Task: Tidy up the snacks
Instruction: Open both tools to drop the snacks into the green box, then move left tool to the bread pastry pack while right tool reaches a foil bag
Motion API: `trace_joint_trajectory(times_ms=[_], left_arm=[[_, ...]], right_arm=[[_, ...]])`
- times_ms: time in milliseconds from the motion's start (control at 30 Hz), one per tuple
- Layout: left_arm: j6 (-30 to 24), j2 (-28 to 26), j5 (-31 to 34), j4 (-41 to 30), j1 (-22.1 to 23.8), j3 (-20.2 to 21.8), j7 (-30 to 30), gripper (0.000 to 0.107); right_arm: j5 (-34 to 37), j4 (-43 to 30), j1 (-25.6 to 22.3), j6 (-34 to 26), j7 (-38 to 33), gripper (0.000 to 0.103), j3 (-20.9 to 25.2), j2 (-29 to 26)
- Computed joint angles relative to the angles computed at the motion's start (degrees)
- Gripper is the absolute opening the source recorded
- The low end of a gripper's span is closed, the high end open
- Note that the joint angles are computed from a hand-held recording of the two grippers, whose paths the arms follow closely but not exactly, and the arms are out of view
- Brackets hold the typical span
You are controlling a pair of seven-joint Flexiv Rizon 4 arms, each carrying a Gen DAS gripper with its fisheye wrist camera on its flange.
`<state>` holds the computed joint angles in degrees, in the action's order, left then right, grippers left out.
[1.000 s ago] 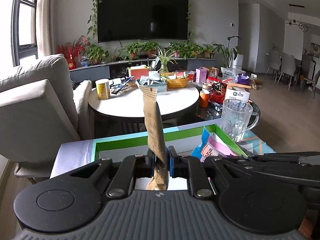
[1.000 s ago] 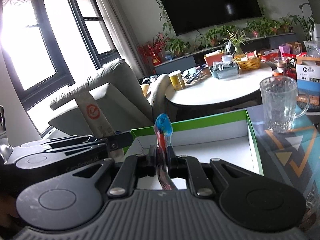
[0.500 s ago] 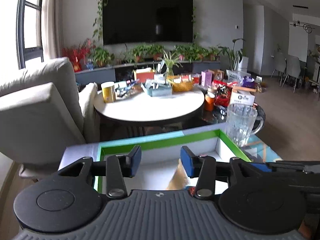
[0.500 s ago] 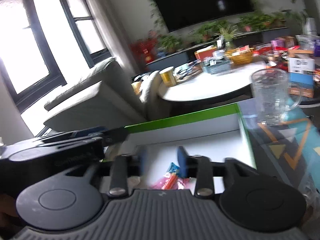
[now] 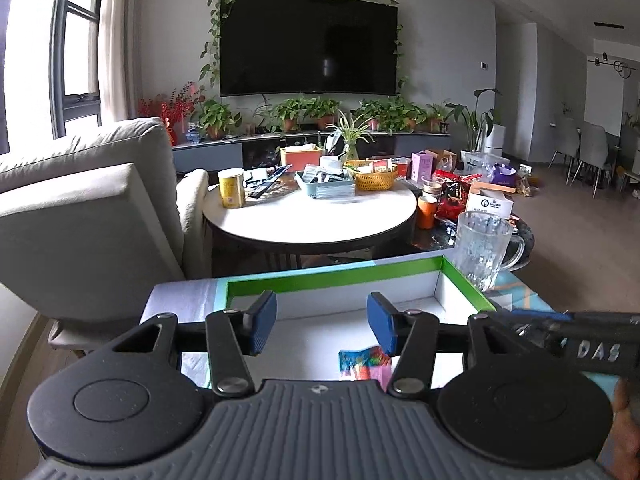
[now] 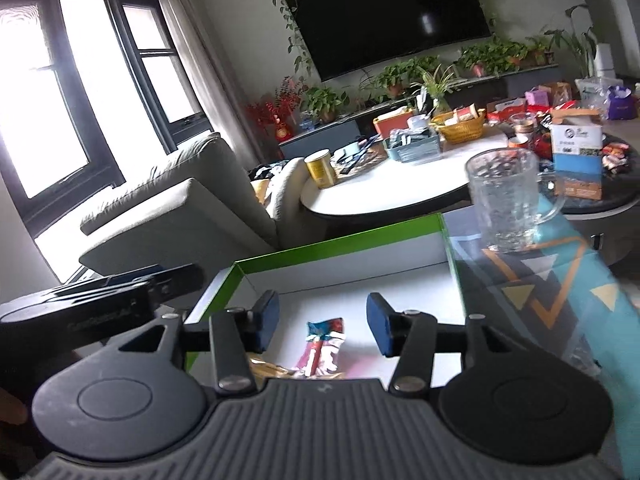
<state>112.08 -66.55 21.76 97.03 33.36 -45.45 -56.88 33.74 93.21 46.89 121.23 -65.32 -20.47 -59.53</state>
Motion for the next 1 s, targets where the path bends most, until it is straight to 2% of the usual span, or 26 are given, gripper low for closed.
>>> trace_joint_trajectory(times_ms=[67,167,400,600,767,1000], left_arm=[[1.1,0.7,-0.1,1.5,0.7,0.6,-0.8,0.049],[2.8,1.8,0.4,3.6,1.9,1.6,-2.5,0.052],[6.6,5.4,2.5,7.5,2.4,7.5,-7.9,0.058],[5.8,7.0,2.6,9.8,2.2,11.6,-11.8,0.059],[4.1,7.1,1.8,11.2,1.9,13.4,-12.6,0.059],[5.8,7.3,0.4,12.5,0.5,16.2,-12.8,0.059]], right_arm=[[3.8,0.6,3.0,-0.5,-0.3,0.049,-3.2,-0.5],[4.6,2.1,4.2,0.5,-1.4,0.049,-3.6,-0.1],[4.2,5.1,4.0,2.8,-5.8,0.049,-0.6,1.4],[4.2,6.4,3.6,3.0,-7.3,0.049,2.1,2.3],[3.5,7.6,3.7,3.4,-8.1,0.049,3.6,3.1],[2.2,8.5,3.9,3.2,-8.8,0.049,5.3,3.5]])
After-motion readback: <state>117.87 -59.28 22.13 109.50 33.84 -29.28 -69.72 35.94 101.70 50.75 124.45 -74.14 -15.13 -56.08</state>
